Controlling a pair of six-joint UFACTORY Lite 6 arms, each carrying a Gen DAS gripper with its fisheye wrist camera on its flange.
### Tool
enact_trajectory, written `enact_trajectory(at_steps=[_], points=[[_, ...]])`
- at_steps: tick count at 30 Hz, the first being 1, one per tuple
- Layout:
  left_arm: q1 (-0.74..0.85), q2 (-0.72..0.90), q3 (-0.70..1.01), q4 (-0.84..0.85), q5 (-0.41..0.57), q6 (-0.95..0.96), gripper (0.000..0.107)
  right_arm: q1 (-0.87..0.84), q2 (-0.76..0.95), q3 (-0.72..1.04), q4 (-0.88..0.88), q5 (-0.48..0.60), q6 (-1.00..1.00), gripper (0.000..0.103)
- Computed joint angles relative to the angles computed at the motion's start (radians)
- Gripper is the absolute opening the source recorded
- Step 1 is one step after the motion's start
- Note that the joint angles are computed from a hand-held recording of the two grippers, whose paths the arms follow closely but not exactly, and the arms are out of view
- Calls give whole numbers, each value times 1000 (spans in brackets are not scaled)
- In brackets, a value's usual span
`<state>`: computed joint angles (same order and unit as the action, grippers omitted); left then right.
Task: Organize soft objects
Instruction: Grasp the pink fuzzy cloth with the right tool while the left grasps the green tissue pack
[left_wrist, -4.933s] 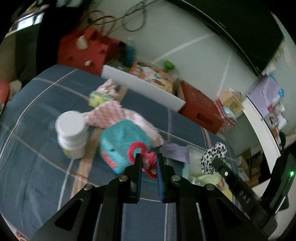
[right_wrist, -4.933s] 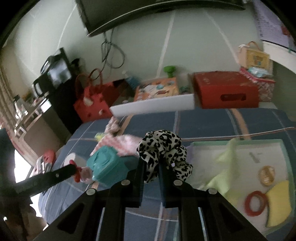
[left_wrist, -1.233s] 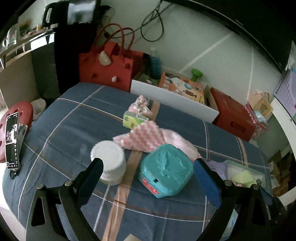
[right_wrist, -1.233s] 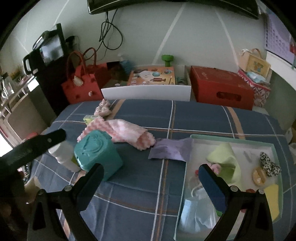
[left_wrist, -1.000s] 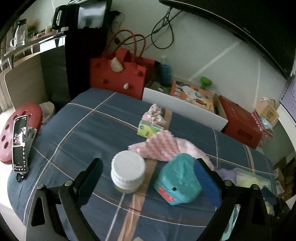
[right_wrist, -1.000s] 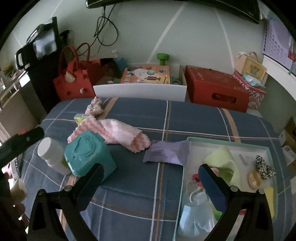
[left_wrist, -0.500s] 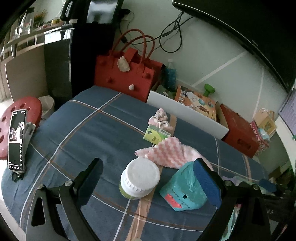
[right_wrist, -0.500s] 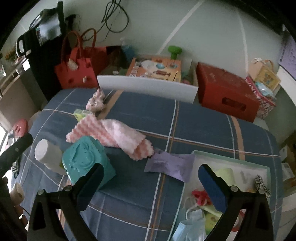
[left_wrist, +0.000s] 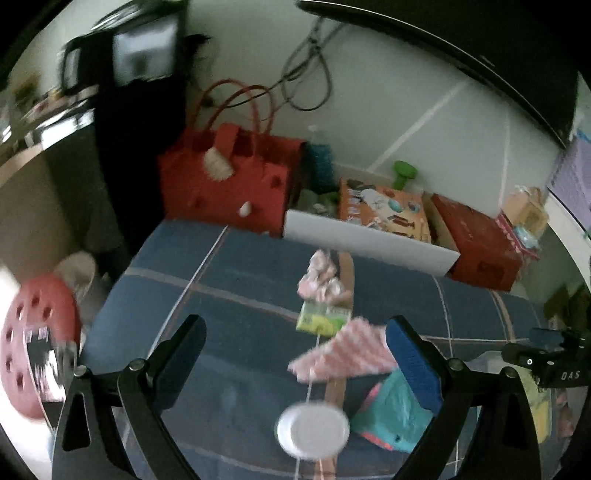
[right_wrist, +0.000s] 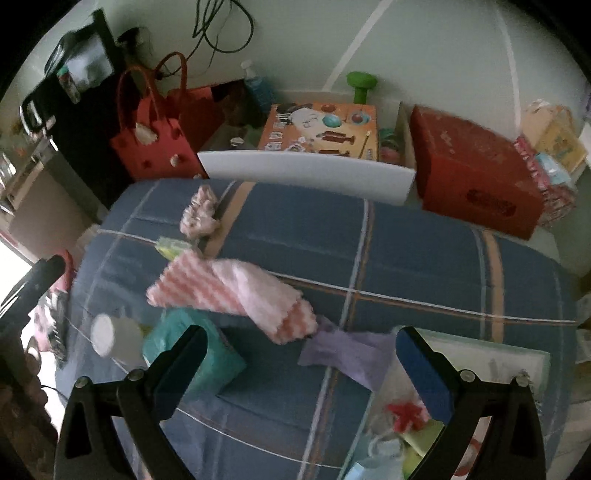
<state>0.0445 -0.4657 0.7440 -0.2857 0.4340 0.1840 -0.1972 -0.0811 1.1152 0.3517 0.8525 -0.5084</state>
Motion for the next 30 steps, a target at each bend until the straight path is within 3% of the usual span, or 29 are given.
enact_trajectory(at_steps=[2, 5, 9, 15, 26, 30], points=[[22, 136, 122, -75, 69, 112, 98, 15, 56, 49, -5, 8, 29, 103], [-16, 353, 311, 29, 145, 96, 98, 66, 162, 122, -38, 2, 76, 103], [-5, 641, 543, -51, 287, 115, 98, 125, 321, 196, -53, -8, 109, 103], [-40, 972, 809, -16, 396, -32, 98, 200, 514, 271, -103, -38, 171, 103], [-102, 1250, 1092, 109, 499, -203, 98, 258, 668, 347, -163, -53, 228, 101], [-118, 1268, 1095, 173, 489, -263, 98, 256, 670, 326, -128, -64, 182, 85]])
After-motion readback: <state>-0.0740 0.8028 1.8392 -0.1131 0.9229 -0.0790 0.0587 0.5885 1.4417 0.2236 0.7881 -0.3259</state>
